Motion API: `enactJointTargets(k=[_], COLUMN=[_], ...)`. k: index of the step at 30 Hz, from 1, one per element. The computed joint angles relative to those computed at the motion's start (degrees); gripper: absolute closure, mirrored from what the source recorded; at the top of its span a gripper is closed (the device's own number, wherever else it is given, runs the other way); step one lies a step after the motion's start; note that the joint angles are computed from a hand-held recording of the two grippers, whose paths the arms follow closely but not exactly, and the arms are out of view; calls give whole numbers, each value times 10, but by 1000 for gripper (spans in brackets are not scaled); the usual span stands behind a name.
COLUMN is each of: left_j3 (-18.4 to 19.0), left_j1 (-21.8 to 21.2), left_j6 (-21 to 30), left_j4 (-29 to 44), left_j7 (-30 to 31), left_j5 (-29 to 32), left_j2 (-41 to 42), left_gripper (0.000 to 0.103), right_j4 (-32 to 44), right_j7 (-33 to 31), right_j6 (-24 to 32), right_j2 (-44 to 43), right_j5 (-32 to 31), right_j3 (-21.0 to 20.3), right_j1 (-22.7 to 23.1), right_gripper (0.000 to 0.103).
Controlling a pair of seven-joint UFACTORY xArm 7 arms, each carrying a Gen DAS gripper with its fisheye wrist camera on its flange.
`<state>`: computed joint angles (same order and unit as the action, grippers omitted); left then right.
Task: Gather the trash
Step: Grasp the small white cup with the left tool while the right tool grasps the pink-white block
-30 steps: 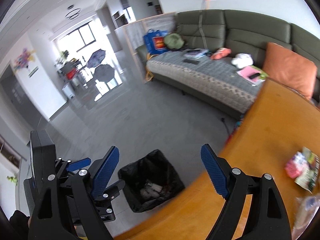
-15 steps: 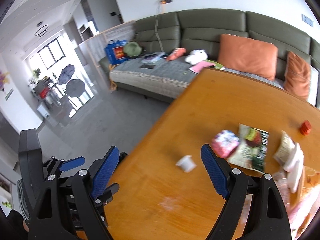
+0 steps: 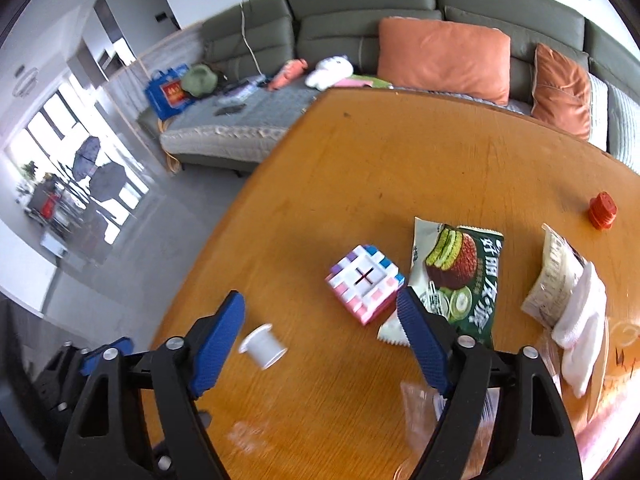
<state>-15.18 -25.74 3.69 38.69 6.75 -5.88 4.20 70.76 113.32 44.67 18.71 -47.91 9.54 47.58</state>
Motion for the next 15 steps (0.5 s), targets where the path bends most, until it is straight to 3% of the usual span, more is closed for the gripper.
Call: enactJointTargets(k=[5,11,15], left_j3=[-26,-21,-11], left_j1=[23,21,12], left_j6=[-2,-6,-2], left_j4=[30,51,60], left_j7=[65,48,31], left_j5=[-53,-26,0], left_j2=[33,65,76], left_gripper=[6,6,6], right_j4=[20,44,61], right_j7=[-36,-84,-131], right_j6=[18,46,62], right_j2=[31,59,70], right_j5=[47,64,85], right_j3=[-5,-16,-17], right_j1=[-13,-8,-10], right_gripper=[30,32,42])
